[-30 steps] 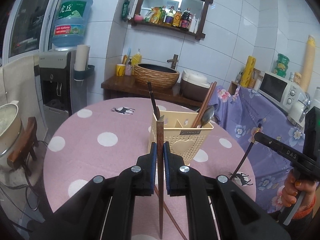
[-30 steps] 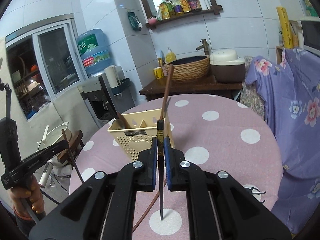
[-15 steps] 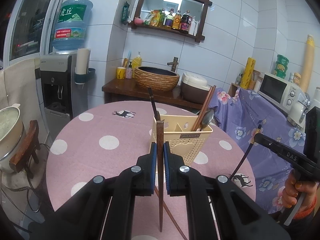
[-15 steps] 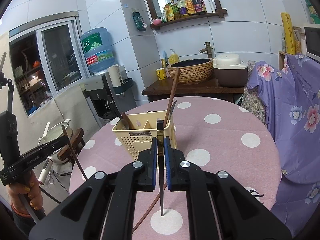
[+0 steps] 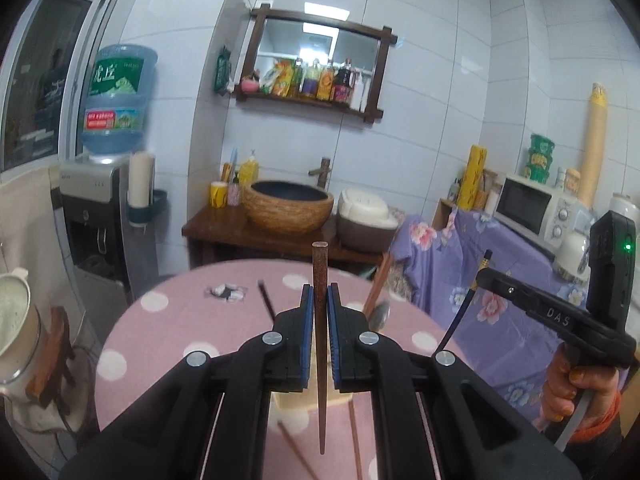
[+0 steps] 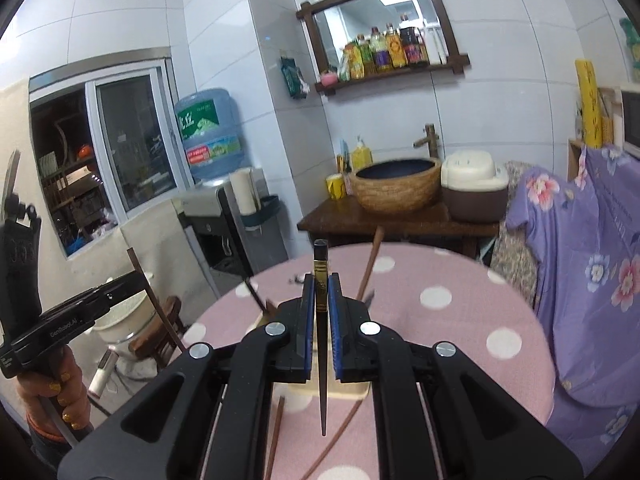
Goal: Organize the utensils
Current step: 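Lift both held chopsticks and insert them into the cream holder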
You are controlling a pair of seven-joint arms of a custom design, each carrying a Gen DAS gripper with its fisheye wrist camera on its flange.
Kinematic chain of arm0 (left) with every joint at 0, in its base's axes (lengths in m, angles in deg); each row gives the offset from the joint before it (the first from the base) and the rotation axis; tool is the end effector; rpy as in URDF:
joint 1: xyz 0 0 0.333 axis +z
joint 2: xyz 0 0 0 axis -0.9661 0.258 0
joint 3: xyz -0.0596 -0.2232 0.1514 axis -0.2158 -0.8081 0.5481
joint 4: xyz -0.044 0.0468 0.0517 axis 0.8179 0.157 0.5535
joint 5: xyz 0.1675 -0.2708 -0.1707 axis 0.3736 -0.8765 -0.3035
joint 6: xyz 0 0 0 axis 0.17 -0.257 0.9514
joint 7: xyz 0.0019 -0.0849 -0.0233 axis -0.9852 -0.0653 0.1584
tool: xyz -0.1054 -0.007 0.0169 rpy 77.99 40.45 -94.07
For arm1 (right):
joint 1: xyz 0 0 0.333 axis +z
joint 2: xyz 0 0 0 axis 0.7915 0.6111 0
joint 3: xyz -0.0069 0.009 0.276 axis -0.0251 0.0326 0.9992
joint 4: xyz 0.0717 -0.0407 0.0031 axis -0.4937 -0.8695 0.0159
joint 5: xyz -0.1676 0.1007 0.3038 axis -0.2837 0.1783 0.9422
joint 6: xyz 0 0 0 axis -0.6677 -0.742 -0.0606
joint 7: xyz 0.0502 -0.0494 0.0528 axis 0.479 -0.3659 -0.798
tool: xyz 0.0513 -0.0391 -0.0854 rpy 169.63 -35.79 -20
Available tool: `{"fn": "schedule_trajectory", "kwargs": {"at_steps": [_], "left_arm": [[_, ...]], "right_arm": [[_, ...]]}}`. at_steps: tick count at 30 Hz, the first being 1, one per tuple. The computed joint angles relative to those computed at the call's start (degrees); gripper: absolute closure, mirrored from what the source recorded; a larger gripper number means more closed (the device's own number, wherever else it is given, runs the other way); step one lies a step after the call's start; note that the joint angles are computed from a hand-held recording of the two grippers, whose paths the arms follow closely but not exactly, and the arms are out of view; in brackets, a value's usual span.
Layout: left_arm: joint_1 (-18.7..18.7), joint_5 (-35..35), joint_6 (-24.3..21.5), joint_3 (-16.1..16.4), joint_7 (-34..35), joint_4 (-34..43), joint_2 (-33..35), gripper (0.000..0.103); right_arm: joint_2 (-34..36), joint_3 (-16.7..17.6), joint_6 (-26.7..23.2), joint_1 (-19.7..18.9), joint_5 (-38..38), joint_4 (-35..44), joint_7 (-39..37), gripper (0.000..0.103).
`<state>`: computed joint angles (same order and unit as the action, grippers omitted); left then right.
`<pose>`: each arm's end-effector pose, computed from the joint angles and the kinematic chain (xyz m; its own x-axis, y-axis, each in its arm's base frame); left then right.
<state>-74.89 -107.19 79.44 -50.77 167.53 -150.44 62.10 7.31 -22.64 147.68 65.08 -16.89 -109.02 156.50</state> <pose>0.5965 -0.0749 0.6660 -0.5422 -0.8229 0.1700 -0.3710 0.0529 -0.9271 0.5743 0.1609 0.6781 0.0023 -0.9698 -0.2437 -0.3396 0.2285 -0.9124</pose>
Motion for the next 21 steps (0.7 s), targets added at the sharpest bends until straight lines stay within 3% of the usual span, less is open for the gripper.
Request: {"fn": "schedule_trajectory", "kwargs": {"at_steps": [3, 6, 10, 15, 21], "left_arm": [[-0.7, 5.6, -1.8, -0.4, -8.3, 11.1, 5.9, 0.095], [-2.6, 13.8, 2.6, -1.0, -15.5, 18.6, 10.9, 0.095], [-5.7, 25.2, 3.9, -0.4, -25.5, 27.9, 18.2, 0.095], [-6.8, 32.4, 9.2, -1.1, -29.8, 26.0, 20.8, 0.095], [-5.1, 33.8, 11.4, -3.2, -30.1, 19.6, 20.5, 0.095]], "right_arm": [[4.8, -0.4, -3.7, 0.4, 0.8, 10.2, -1.2, 0.095], [10.1, -2.5, -6.9, 2.1, -2.2, 20.1, 0.8, 0.095], [17.6, -4.9, -10.6, 3.8, -3.2, 30.5, 2.1, 0.095], [23.3, -5.8, -13.3, 4.2, -0.3, 35.4, 0.8, 0.095], [24.0, -6.4, -12.5, 4.8, 1.2, 31.3, 0.9, 0.095]]}}
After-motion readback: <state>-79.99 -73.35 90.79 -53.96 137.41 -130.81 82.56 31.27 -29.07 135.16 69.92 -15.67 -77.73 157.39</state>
